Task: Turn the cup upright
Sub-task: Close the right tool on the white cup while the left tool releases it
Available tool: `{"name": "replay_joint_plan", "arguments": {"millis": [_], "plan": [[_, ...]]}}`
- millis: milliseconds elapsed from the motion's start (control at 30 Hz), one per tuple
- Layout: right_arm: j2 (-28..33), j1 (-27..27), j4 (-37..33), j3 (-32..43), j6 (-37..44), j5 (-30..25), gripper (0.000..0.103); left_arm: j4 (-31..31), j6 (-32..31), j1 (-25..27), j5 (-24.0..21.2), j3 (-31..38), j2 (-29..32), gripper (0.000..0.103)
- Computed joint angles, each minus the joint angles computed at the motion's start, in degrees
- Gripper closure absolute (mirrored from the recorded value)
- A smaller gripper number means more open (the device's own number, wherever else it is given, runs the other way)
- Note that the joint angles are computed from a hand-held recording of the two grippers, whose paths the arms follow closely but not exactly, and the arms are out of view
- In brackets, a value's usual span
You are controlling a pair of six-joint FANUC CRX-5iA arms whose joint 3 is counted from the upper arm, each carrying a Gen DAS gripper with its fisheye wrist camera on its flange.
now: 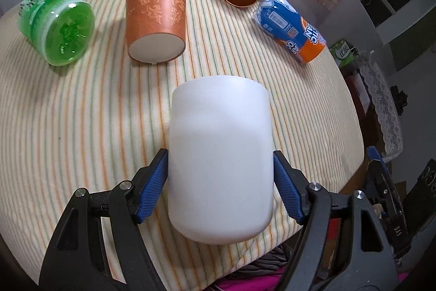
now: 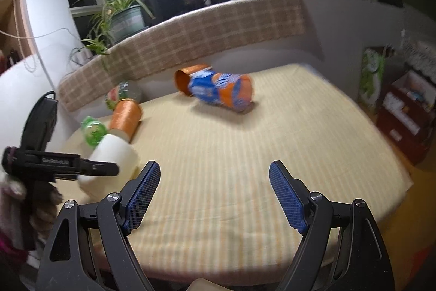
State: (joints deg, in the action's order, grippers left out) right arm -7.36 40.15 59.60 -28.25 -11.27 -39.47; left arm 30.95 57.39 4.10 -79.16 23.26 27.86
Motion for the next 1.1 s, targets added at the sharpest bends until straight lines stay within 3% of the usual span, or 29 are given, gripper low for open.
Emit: {"name": "replay_joint_plan", "arguments": {"millis": [100,167,267,433,633,800,1100], "plan": [[0.5,-0.7,-5.7,2.0,4.7,4.7,0.021,1.6,-1.3,1.1,1.5,-2.5,-1.7,0.026],[1.2,-1.9,-15.6,4.6,10.9,10.3,0.021,3.3,-2.6,1.9,2.5,-4.7,-3.1,0.026],[3.3,-3.2,-31.7,9.7,20.0,13.1,0.021,6.0,-5.5,3.3,5.1,-9.6,-6.5,0.026],[8.9,-6.1,-58.5,22.3,42.2,10.0,0.021,8.4,-11.5,6.4,13.1,-20.9,-15.7,0.026],[16.7,-10.6,-76.8,35.1,55.4,1.8,0.021,11.5,-14.3,9.4,19.8,-30.0,-23.2,0.026],[21.5,-14.3,-88.2,42.4,62.2,-4.2,0.021,10.5,-14.9,10.4,23.2,-32.8,-25.7,0.026],[25.2,-16.7,-94.1,46.6,64.7,-7.8,0.021,11.0,-15.4,11.0,25.3,-34.8,-27.1,0.026]]}}
